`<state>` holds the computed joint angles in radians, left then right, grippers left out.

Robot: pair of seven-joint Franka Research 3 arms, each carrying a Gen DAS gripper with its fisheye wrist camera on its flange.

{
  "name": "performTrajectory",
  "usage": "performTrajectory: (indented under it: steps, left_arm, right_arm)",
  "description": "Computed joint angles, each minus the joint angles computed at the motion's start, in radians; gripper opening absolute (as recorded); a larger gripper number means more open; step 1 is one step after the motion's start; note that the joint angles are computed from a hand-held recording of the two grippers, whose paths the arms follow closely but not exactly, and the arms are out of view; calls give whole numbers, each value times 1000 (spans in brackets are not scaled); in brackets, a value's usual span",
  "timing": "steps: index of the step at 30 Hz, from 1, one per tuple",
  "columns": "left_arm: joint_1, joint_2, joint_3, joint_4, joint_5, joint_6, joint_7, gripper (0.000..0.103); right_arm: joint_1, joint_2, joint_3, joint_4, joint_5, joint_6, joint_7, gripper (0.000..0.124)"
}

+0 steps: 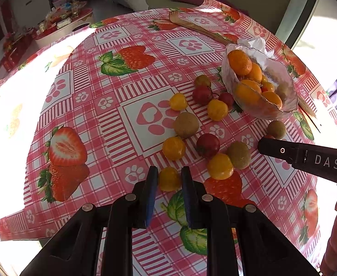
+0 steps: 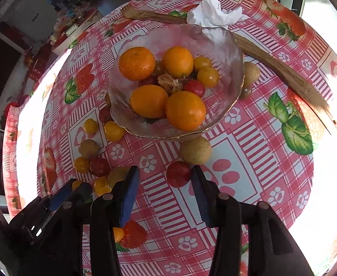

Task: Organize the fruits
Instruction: 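Grasp a yellow cherry tomato with the left tool while the right grasps a red one, then carry both tomatoes over the white tray and open both tools to release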

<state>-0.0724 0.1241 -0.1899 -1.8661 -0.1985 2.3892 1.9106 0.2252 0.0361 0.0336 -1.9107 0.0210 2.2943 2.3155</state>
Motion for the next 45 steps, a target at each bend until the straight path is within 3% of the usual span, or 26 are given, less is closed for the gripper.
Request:
performTrajectory:
  steps: [1, 16, 27, 33, 45]
  left_arm:
    - [1, 1, 0, 1, -5, 0, 4, 22]
    - [12, -53, 11, -17, -77, -44, 32, 22]
    - [23, -202, 74, -135, -118, -52, 25, 22]
    - [49, -302, 130, -222, -99, -59, -15, 22]
    - [160, -447, 225, -367, 61, -63, -154, 22]
  right_arm:
    - [-3, -2, -1, -9, 31, 11, -20, 21]
    - [-14, -83, 8, -83, 120, 1, -93, 21]
    - [19, -97, 36, -48, 158, -41, -161, 21]
    - [63, -64, 59, 11, 193, -71, -225, 21]
    - [175, 96, 108, 236, 270, -144, -366, 21]
